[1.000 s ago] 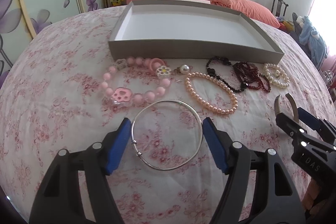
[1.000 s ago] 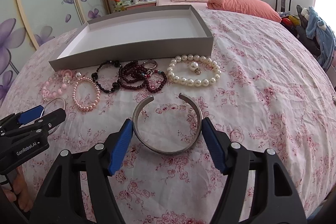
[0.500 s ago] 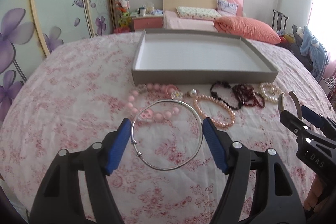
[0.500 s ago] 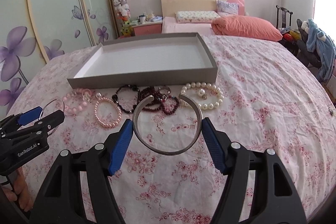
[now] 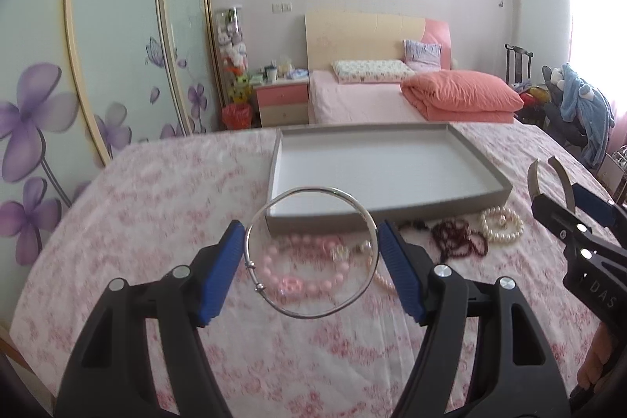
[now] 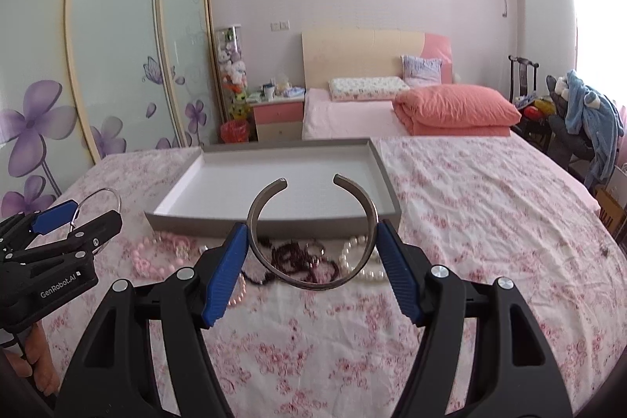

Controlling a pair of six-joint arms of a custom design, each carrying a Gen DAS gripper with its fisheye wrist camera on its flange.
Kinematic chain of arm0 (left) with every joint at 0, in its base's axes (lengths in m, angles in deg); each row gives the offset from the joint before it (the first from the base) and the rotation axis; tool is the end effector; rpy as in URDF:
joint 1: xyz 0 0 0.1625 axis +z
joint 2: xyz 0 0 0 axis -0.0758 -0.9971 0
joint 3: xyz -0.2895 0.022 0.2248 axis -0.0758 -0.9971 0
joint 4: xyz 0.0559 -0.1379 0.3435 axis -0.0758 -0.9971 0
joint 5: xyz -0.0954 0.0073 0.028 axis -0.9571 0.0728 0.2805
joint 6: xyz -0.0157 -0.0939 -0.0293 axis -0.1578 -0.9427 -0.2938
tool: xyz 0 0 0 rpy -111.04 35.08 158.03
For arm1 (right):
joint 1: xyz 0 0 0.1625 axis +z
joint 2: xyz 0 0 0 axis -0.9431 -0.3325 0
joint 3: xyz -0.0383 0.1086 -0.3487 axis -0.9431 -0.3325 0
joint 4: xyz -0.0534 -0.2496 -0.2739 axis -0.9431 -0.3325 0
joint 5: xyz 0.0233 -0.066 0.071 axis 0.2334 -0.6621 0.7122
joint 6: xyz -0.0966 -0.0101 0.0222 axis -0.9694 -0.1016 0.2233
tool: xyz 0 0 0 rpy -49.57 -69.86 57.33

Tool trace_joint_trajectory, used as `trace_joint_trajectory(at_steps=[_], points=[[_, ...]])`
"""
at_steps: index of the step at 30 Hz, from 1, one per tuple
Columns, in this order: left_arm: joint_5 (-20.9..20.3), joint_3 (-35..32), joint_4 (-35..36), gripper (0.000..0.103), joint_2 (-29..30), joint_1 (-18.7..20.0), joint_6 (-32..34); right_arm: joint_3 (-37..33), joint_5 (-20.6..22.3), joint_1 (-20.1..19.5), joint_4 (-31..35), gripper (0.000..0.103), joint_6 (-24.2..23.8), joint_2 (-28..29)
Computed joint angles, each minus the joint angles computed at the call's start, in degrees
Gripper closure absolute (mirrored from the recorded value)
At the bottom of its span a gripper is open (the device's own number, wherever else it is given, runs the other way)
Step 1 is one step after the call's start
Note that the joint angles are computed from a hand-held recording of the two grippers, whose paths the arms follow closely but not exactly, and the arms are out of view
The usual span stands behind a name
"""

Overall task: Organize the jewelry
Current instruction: 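Carry both bangles into the gray tray and open both tools to release them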

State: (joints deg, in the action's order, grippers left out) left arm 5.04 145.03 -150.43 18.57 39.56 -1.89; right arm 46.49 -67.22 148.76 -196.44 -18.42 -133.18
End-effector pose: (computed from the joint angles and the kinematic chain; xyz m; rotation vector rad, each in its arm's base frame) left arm -0.3639 -0.5388 -0.0443 0.2465 1.9471 -1.1702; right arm 0.0202 -0.5902 0.2832 0.8339 -2.2741 1.1924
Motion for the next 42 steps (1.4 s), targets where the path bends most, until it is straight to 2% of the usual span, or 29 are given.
trace_joint_trajectory(at_steps=[6,12,15,18,23,29,34,35,38,42], points=[[2.58,-5.70,-11.18,0.035,3.47,0.81,13.98,-3.23,2.47,0.88,-2.28,0.036,0.69,2.02],[1.94,-17.69,-24.87,0.035,9.59,3.33,32.99,-10.26,3.18,2.52,-2.94,0.036,1.57,6.68],[0.05,-23.56,-23.55,0.035,11.55,5.26,35.74,-14.45,2.45,3.30,-1.50,0.036,1.88,9.42],[-2.02,-30.99,-22.29,0.035,14.58,7.50,39.20,-20.32,0.92,4.06,3.10,0.036,2.94,12.81],[-4.89,-41.85,-13.13,0.035,18.52,11.43,37.94,-32.17,-2.99,5.17,12.79,0.036,5.25,19.64],[-9.50,-53.22,5.05,0.035,22.17,15.84,28.81,-49.94,-10.02,5.84,28.41,0.036,8.79,30.01],[-11.81,-65.06,16.72,0.034,27.30,18.00,25.57,-59.06,-13.59,5.94,36.93,0.035,11.15,34.96],[-11.89,-64.85,17.19,0.034,27.20,18.18,24.78,-60.65,-13.99,5.91,38.79,0.035,11.75,35.63],[-13.49,-68.94,19.79,0.034,28.91,18.70,24.11,-59.59,-13.42,5.69,37.66,0.034,12.18,35.10],[-13.65,-69.07,16.47,0.028,29.02,18.68,26.62,-56.42,-12.17,5.37,35.54,0.034,12.79,32.72]])
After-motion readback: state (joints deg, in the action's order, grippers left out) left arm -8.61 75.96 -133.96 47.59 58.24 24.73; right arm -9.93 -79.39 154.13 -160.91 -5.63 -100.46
